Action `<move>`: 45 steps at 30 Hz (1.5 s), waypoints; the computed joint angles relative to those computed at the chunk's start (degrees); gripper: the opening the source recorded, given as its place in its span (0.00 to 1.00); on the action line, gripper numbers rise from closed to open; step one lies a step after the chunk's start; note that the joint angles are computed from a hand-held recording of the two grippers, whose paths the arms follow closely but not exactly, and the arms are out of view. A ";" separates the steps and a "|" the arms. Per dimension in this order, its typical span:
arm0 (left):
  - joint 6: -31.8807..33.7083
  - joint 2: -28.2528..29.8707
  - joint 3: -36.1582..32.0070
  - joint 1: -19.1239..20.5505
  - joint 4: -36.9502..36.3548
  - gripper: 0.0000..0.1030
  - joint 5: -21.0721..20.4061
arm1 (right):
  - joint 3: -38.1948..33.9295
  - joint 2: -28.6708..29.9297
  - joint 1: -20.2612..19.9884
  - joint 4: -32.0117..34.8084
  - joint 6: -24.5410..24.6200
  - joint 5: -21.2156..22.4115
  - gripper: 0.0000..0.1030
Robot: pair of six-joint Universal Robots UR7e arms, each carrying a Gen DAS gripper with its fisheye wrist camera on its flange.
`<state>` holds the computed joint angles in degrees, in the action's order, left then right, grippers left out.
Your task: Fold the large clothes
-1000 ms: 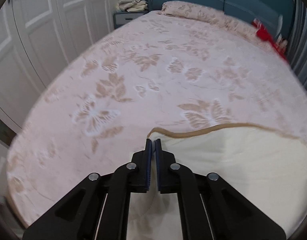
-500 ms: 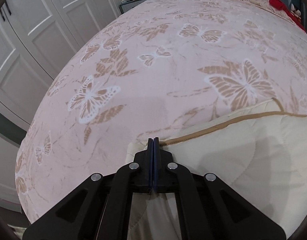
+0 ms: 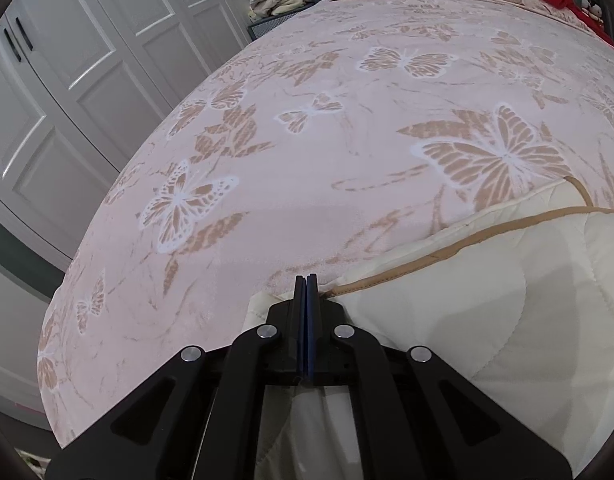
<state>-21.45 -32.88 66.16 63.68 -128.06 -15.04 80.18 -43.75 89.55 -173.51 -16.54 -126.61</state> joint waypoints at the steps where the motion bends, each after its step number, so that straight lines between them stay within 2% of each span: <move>1: 0.02 0.08 -0.07 0.01 -0.01 0.00 0.08 | -0.03 -0.03 -0.12 -0.06 0.30 0.31 0.10; 4: 0.13 -0.22 0.07 -0.04 -0.21 0.00 -0.23 | 0.00 -0.46 -0.22 0.26 1.11 0.95 0.10; 6: 0.57 -1.55 0.89 -0.06 -1.65 0.00 -2.31 | 0.12 -1.43 -0.22 1.27 2.92 1.43 0.12; 7: 0.52 -2.94 1.79 -0.14 -2.91 0.03 -3.92 | 0.59 -2.42 -0.11 1.07 4.55 1.38 0.20; 8: 0.13 -3.94 2.52 -0.32 -3.64 0.17 -4.28 | 1.41 -3.46 0.19 -0.52 5.30 0.68 0.31; 10: -2.73 -6.78 5.16 -1.06 -4.38 0.56 -0.95 | 2.75 -5.07 1.03 -3.82 5.41 -1.59 0.35; 11: -1.41 -8.74 6.98 -1.58 -7.90 0.54 -0.67 | 3.02 -5.78 1.50 -4.87 5.44 -3.00 0.37; 13: -1.75 -11.03 7.90 -2.47 -7.99 0.52 -0.88 | 3.92 -7.77 2.36 -5.34 6.42 -3.22 0.37; 15: 0.34 -12.20 7.72 -3.72 -10.66 0.48 -3.89 | 4.41 -8.94 3.44 -4.65 7.28 -1.93 0.38; 16: 2.45 -12.32 7.48 -4.44 -13.48 0.48 -6.63 | 4.64 -9.30 4.24 -3.27 7.38 0.36 0.37; 17: 4.47 -12.00 6.75 -5.20 -15.22 0.46 -9.97 | 4.39 -9.18 4.88 -1.70 6.99 2.07 0.31; 20: 5.51 -9.72 3.26 -6.40 -12.31 0.38 -18.11 | 1.95 -6.48 7.60 5.75 4.08 6.90 0.10; 21: 5.19 -7.70 0.94 -6.65 -9.50 0.35 -21.38 | 0.96 -5.20 8.35 7.70 3.18 7.97 0.09; 22: 5.20 -6.13 -0.62 -6.81 -7.58 0.34 -22.25 | -0.45 -3.40 9.20 9.80 2.04 9.02 0.07; 26: 3.97 1.20 -7.66 -6.64 -0.01 0.27 -21.75 | -5.87 2.69 10.90 14.74 0.00 9.31 0.05; 32: -0.21 6.16 -12.14 -5.14 6.32 0.25 -19.97 | -11.48 8.50 10.81 19.21 -1.15 6.94 0.05; 39: 0.61 8.05 -12.53 -4.23 4.92 0.25 -18.28 | -13.29 11.44 9.59 21.09 -0.29 5.74 0.03; 45: 4.40 8.93 -10.84 -4.04 -1.13 0.25 -16.17 | -13.46 12.37 8.29 20.69 0.93 6.66 0.00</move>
